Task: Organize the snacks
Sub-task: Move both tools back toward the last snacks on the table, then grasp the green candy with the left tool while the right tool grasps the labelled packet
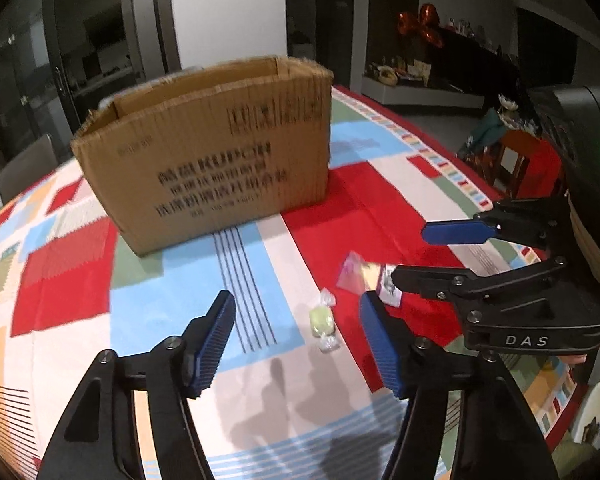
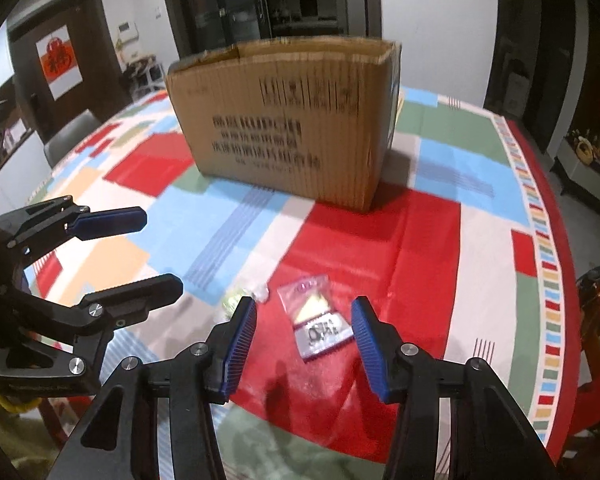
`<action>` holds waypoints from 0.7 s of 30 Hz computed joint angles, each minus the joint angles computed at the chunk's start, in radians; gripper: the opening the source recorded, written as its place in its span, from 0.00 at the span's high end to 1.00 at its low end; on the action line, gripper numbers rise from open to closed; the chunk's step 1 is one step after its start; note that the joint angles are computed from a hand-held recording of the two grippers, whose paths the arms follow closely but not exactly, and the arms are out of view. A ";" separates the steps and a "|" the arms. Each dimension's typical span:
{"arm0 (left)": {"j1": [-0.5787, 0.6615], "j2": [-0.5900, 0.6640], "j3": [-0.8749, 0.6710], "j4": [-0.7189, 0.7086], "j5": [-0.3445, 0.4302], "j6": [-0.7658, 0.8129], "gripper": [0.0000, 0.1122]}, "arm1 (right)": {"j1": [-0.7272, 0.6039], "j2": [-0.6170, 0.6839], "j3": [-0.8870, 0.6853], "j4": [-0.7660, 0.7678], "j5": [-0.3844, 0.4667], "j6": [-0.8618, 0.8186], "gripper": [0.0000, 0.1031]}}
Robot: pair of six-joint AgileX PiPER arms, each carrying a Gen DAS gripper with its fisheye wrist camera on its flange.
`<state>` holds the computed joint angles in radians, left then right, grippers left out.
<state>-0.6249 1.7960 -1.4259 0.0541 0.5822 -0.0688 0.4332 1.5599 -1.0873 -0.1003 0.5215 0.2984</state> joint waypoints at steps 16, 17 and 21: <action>0.041 0.143 -0.059 -0.205 0.051 0.178 0.57 | -0.017 0.140 -0.068 0.068 0.061 -0.172 0.51; 0.041 0.152 -0.066 -0.205 0.054 0.176 0.58 | -0.019 0.147 -0.073 0.075 0.064 -0.185 0.51; 0.043 0.174 -0.084 -0.205 0.062 0.169 0.60 | -0.017 0.167 -0.087 0.056 0.068 -0.178 0.51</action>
<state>-0.5822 1.9700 -1.5102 -0.1511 0.6445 0.1004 0.4157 1.7272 -1.1746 -0.0443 0.5898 0.1209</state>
